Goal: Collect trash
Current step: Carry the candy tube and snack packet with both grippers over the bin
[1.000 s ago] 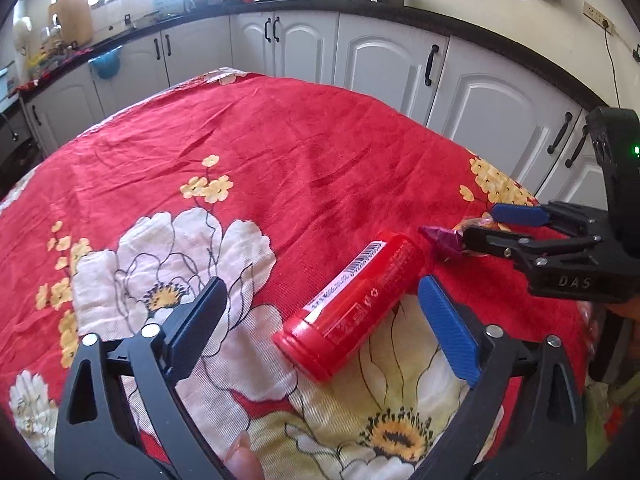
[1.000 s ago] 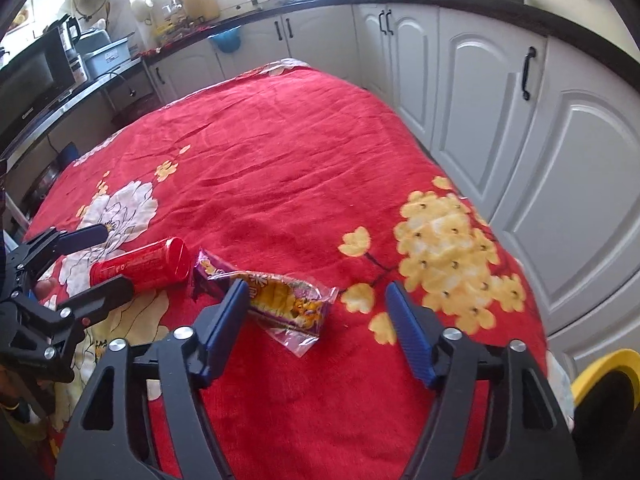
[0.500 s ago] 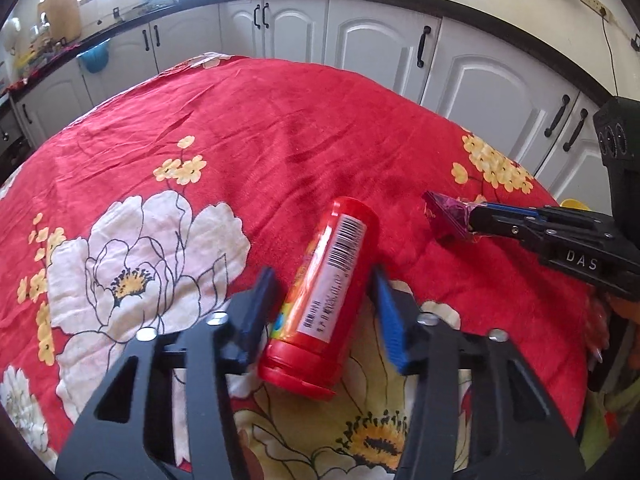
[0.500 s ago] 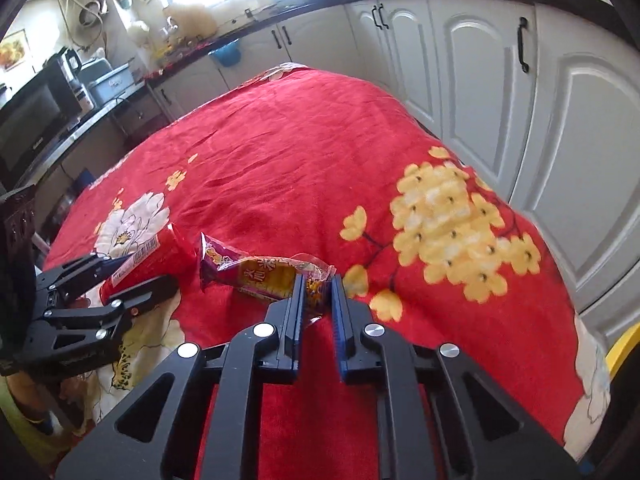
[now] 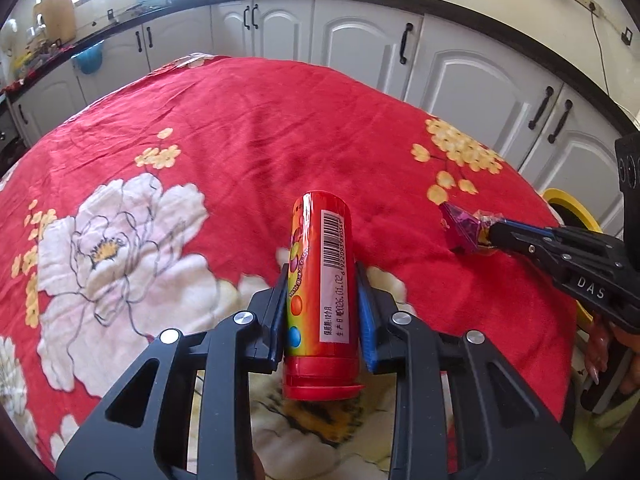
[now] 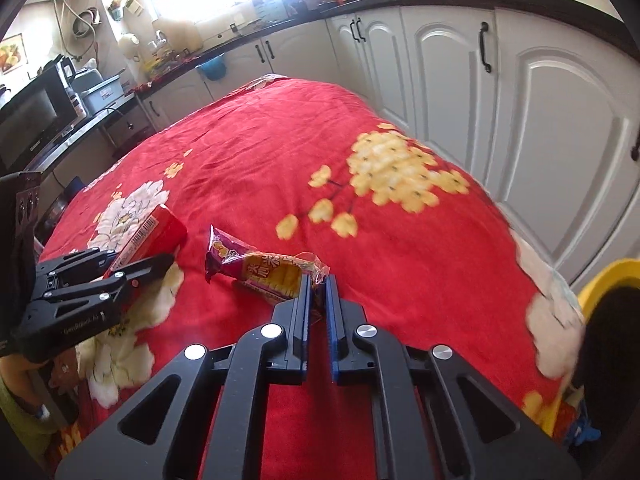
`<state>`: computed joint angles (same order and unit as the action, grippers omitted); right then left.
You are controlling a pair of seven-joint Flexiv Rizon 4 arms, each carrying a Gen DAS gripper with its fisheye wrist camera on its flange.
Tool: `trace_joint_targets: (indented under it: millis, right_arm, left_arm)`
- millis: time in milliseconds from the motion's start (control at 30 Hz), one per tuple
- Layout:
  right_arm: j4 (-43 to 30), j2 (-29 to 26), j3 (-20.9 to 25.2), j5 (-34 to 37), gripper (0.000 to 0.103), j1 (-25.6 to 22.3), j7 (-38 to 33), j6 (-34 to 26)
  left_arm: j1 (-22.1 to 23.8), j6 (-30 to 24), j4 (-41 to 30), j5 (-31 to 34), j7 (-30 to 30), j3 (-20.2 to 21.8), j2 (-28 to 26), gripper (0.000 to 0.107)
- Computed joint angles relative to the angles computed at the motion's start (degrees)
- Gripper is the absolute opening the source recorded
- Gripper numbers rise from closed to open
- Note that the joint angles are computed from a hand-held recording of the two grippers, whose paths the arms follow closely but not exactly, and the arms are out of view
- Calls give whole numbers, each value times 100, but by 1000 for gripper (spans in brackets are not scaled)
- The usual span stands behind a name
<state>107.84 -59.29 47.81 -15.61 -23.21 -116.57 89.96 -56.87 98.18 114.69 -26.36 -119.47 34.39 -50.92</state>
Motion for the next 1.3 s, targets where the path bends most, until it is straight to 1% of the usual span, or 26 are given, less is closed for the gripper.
trace_joint_targets:
  millis: [67,233,400,600,767,967,1300]
  right_arm:
    - [73,11,22,17,7,-122,-21,43]
    - [194,39,117,20,6,-482,4,73]
    - [197,3,325,73,6,-957,30,-36]
    - [137,-40,533,161,6,-1444,-54,-78]
    - [55,-101,682,248,6,-1782,-164,-180]
    - [-5,-109,723,390,6,-2080,-312,-190]
    - [-194,-176,718,529,6,-2432,-491,-188]
  left_arm:
    - [-60,-20,-40,-20,-42,14,-24,22]
    - [2,176,-103,-60,-113,-233,18,22]
    - [-194,167,-347,-215,-43,-198,-102,22]
    - [-399,-53,-769,-199,-33,-27,-275,22]
    - [-451,-272,-1191,71,-190,78,-398,22]
    - [-437,-521,-1703,482,-455,161,-534,22]
    - [-259,-922,-2644,1166,-835,89,-740,22]
